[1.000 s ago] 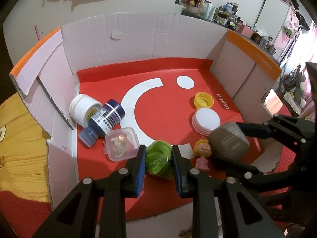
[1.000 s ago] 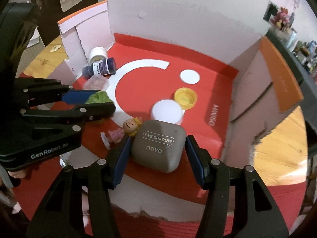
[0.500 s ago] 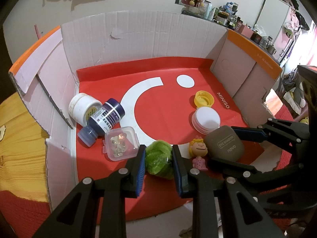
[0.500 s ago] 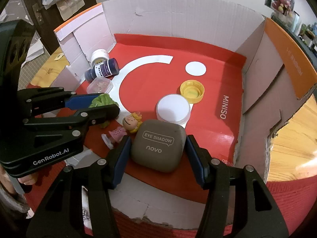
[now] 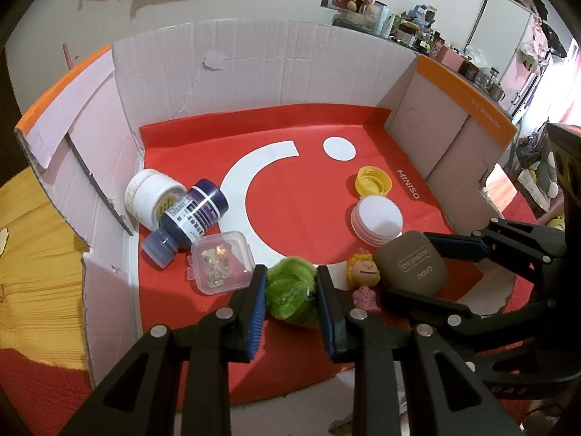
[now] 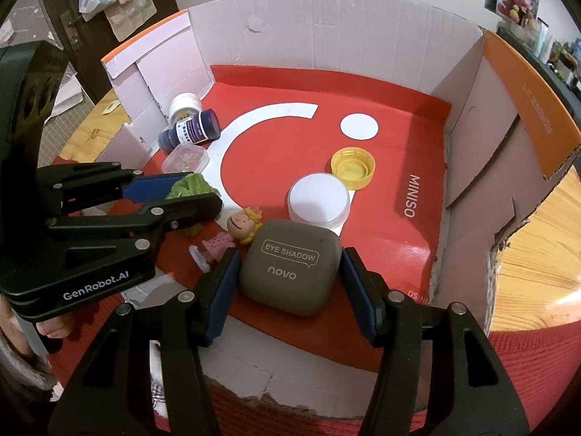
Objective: Organize objects
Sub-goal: 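Lower the green ball with the left gripper while the right lowers the eye shadow case into the box, then open both grippers and withdraw them up out of the box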
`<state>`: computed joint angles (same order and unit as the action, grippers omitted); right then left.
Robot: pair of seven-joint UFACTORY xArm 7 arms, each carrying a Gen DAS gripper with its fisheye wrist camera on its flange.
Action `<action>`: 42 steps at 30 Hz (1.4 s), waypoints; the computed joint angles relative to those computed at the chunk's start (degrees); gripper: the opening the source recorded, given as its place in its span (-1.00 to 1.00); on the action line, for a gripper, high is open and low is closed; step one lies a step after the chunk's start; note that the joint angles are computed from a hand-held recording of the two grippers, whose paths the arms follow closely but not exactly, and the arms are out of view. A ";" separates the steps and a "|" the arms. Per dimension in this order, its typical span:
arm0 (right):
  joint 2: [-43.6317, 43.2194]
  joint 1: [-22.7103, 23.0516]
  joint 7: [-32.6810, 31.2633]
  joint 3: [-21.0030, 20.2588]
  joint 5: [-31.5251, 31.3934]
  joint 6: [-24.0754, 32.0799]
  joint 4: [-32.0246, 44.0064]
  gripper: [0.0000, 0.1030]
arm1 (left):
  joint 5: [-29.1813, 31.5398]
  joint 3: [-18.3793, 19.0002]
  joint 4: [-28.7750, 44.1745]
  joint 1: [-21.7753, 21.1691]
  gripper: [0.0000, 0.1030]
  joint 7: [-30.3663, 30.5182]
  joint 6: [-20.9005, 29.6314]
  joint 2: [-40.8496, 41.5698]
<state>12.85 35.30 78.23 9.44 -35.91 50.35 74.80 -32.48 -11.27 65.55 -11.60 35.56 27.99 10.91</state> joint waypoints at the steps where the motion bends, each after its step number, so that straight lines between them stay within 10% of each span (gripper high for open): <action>1: -0.15 0.05 0.17 0.02 -0.05 -0.05 -0.18 0.09 | -0.05 -0.02 -0.08 0.00 -0.46 -0.03 0.02 -0.07; 42: -1.42 2.76 5.73 1.48 -6.18 4.07 1.53 0.47 | -6.29 1.71 -5.40 -1.21 0.15 4.34 -2.10 -6.85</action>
